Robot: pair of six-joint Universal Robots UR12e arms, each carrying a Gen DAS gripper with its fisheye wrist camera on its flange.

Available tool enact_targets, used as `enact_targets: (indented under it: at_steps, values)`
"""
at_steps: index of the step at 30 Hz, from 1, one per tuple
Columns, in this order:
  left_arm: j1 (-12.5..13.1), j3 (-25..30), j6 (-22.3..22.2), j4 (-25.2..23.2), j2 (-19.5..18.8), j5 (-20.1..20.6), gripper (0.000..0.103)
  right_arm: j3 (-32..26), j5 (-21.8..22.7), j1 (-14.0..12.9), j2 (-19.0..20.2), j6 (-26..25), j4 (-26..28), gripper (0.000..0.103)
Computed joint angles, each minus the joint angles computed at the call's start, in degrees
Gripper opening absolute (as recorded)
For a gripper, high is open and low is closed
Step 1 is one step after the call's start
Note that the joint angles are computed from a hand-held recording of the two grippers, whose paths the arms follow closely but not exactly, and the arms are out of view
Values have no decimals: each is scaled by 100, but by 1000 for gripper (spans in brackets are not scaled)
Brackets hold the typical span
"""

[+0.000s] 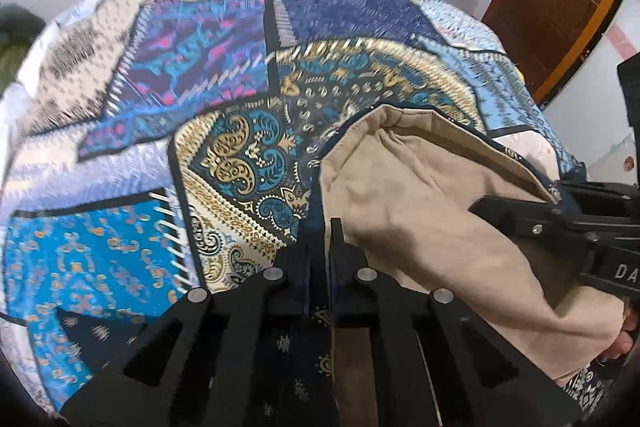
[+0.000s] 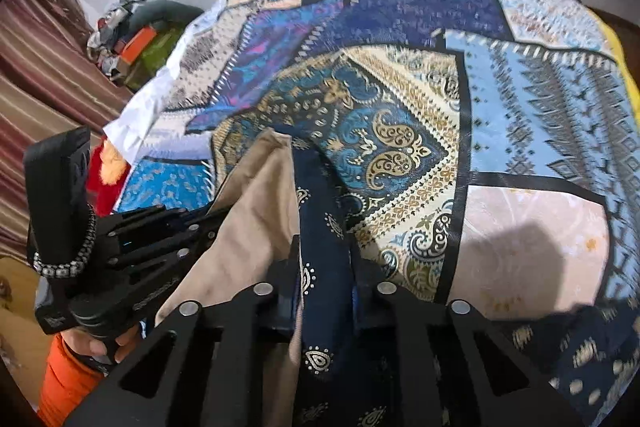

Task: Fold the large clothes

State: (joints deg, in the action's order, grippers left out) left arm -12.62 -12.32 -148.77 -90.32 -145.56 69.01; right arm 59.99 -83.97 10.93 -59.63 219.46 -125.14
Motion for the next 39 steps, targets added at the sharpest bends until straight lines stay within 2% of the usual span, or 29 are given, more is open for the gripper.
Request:
enact_targets:
  at_steps: [5, 9, 14, 21, 24, 27, 31, 33, 35, 37, 39]
  values:
    - [80, -1510, 277, 1156, 939, -122, 6, 97, -344, 179, -251, -196, -205, 10]
    - [212, -2370, 518, 1708, 1570, -393, 6, 174, -631, 364, -499, -394, -266, 10]
    - [435, -3179, 794, 1893, 2203, -744, 6, 356, -917, 649, -832, -519, -261, 10]
    - [670, -4188, 1182, 1797, 2846, -777, 6, 694, -1304, 1083, -1141, -419, -56, 11]
    - [736, -4500, 1321, 1561, 3011, -635, 8, 808, -1394, 1243, -1204, -355, 171, 11]
    - [764, -4890, 1439, 1565, 3178, -349, 10, 865, -1286, 1336, -1236, -291, 554, 11]
    - [804, -5370, 1576, 1543, 3370, -4, 19, 897, -1629, 1498, -1255, -157, 1038, 11]
    - [818, -5564, 1659, 1544, 3446, 166, 20, 1051, -1657, 1535, -1333, -68, 980, 11]
    - [849, -5824, 1673, 1801, 3542, 272, 21, 1192, -1749, 1582, -1414, 44, 901, 11]
    - [904, -5962, 1612, 1984, 3607, 243, 28, 1309, -1948, 1644, -1496, 119, 831, 11]
    - [956, -5930, 1501, 1944, 3591, 261, 32, 1363, -2125, 1690, -1544, 158, 846, 11]
